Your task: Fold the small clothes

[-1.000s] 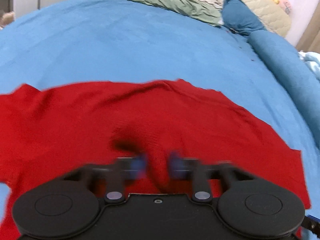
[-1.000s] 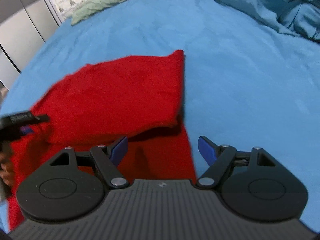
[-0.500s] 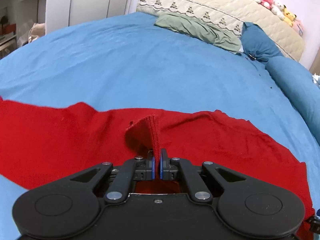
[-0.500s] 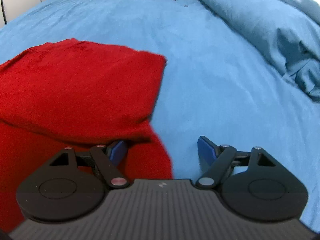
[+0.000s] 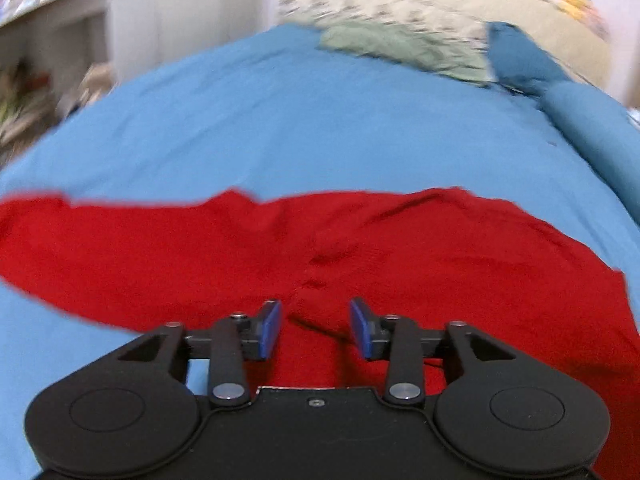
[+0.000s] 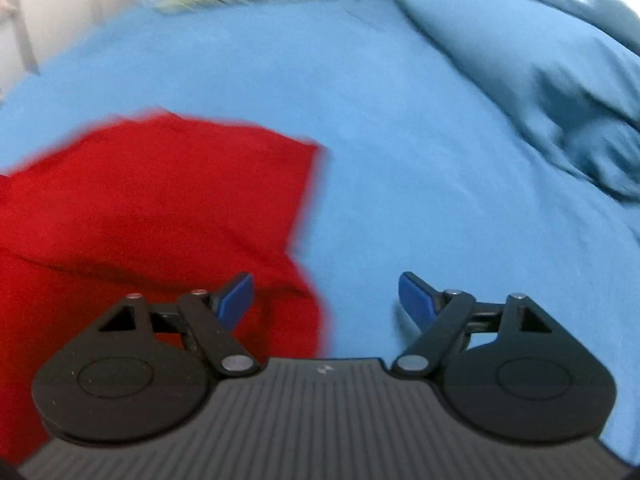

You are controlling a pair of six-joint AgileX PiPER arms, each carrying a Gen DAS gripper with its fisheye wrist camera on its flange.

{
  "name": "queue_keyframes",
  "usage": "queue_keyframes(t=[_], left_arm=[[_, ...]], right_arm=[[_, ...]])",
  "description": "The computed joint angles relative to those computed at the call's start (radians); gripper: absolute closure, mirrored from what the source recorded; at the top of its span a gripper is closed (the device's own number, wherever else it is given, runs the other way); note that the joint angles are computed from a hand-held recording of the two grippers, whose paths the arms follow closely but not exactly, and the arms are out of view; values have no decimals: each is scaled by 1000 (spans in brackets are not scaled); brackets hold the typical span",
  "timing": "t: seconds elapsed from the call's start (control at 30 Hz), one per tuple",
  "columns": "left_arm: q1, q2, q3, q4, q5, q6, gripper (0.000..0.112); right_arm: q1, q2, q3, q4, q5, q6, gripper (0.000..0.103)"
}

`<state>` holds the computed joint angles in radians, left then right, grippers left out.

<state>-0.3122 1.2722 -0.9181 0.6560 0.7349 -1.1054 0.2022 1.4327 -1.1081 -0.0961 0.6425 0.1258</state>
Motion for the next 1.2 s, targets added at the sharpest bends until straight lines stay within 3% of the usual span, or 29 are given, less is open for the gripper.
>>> queue_keyframes(t=[0.07,0.13,0.27,0.33,0.4,0.47,0.57,0.67,0.73,0.83,1.0,1.2], left_arm=[[-36,22,-29,8,-9,50,48],[-38,67,-52,-9,-55,86,48],[-15,176,-107,-39,-119,106,48],[1,201,-116,-61,-132,112,48],[24,215,-120,-118,-137,151,48],[41,232,-117,-169,-131,194,48],[46,218,-88,-168,-155,200,47],[39,216,-88,-161,-147,197,47],[38,211,-79,-157,-152,189,47],[37,207,-80,-160,-151,188,47],[32,119,-97,-163,-61,169,47],[99,-90,-122,-200,96,244,38]], right_arm=[[16,32,-35,138,-23,-117,4],[39,102,-65,200,-56,-140,4],[39,204,-58,148,-71,38,5],[19,175,-12,190,-109,29,5],[38,161,-50,151,-69,74,4],[36,154,-69,214,-109,19,4],[21,278,-213,305,-108,-68,3],[19,441,-358,214,-124,-4,4],[11,559,-487,130,-65,67,3],[-5,628,-605,160,-12,33,2],[2,515,-572,237,21,-81,2],[154,355,-615,178,187,31,0]])
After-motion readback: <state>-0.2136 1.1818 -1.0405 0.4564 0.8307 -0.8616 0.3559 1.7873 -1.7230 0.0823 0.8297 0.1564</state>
